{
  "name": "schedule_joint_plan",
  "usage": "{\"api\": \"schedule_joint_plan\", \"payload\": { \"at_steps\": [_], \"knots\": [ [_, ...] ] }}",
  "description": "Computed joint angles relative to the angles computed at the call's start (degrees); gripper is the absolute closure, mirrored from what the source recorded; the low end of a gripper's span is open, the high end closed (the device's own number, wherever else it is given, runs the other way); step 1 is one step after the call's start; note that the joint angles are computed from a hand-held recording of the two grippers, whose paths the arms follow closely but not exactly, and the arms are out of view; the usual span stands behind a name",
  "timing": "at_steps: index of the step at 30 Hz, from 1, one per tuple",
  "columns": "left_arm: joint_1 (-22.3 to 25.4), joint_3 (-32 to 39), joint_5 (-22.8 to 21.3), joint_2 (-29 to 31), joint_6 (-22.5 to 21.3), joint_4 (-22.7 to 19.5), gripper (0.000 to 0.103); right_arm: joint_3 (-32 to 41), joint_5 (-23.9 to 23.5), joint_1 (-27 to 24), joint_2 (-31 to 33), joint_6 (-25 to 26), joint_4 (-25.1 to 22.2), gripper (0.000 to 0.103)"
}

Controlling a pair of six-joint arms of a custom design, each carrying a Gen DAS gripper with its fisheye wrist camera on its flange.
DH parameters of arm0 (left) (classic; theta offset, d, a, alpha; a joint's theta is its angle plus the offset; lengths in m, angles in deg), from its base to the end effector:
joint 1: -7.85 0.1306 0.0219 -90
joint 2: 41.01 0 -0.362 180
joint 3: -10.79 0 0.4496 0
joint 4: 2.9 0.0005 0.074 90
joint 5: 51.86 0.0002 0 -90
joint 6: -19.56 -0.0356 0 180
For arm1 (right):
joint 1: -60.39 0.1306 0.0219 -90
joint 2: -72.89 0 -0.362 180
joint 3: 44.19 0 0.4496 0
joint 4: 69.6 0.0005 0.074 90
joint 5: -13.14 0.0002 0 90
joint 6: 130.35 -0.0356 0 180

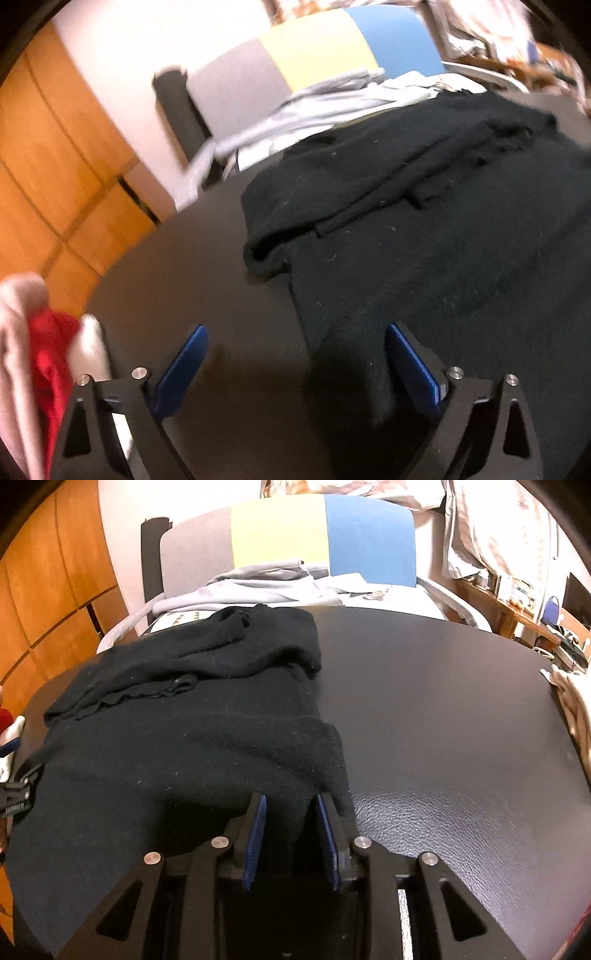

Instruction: Fold clothes

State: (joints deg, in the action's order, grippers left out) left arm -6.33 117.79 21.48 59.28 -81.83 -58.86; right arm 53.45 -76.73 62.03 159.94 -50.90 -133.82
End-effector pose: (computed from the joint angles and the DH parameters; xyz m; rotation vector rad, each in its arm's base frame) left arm 0.5875 -0.1384 0.4573 0.4047 2.3746 0.3303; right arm 0.5099 0.0140 0.4864 0.1958 2.5012 0.0847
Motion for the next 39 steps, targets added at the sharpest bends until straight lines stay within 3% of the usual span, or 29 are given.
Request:
{"api": "schedule_joint_plan", "payload": {
  "at_steps": [3,5,10,13,15,19,22,25,27,32,34,37,39],
  "knots": [
    [1.3,-0.9,1.6,-2.4,6.8,-4.2,0.008,-3.8,-8.3,-1.8,-6.0,-4.3,0.2,0.074],
    [2.5,-5.7,6.2,-7.3,10.5,-4.6,0.008,-7.1,-14.4,-3.3,-10.6,-6.3,0.2,0.072],
    [4.2,-17.0,13.4,-17.9,14.9,-6.0,0.008,-12.4,-16.9,-5.5,-18.1,-6.6,-5.3,0.071],
    [3.8,-20.4,13.6,-21.6,16.3,-4.5,0.008,-14.7,-15.1,-5.1,-21.0,-7.5,-6.7,0.071],
    [2.9,-21.1,12.0,-22.8,16.6,-2.9,0.008,-15.1,-12.6,-3.2,-21.5,-6.5,-4.7,0.071],
    [0.8,-17.5,10.9,-19.3,15.6,-2.9,0.008,-13.5,-10.0,1.5,-19.1,-4.3,-2.7,0.071],
    [-2.1,-16.5,4.3,-16.9,11.9,-2.7,0.007,-12.2,-2.1,4.7,-16.5,-2.7,-4.5,0.071],
    [-2.8,-18.7,0.5,-17.6,7.4,1.5,0.004,-13.2,3.1,5.2,-16.5,-0.1,-4.6,0.073],
    [-1.9,-18.5,1.9,-17.4,7.0,1.4,0.003,-14.8,2.6,2.6,-18.1,-2.0,-4.2,0.073],
    [2.4,-15.8,9.5,-16.6,14.2,-4.1,0.005,-17.7,-13.1,-5.0,-22.7,-10.0,-2.5,0.071],
    [3.8,-16.4,13.8,-17.4,18.2,-6.3,0.005,-18.2,-19.2,-6.6,-22.9,-10.5,-3.3,0.071],
    [3.8,-18.4,16.2,-19.6,19.1,-6.8,0.005,-18.5,-19.3,-4.4,-22.5,-7.1,-5.2,0.070],
    [2.4,-19.4,15.9,-20.5,17.7,-7.1,0.004,-18.4,-15.0,-1.9,-22.4,-5.0,-4.7,0.070]
  ]
}}
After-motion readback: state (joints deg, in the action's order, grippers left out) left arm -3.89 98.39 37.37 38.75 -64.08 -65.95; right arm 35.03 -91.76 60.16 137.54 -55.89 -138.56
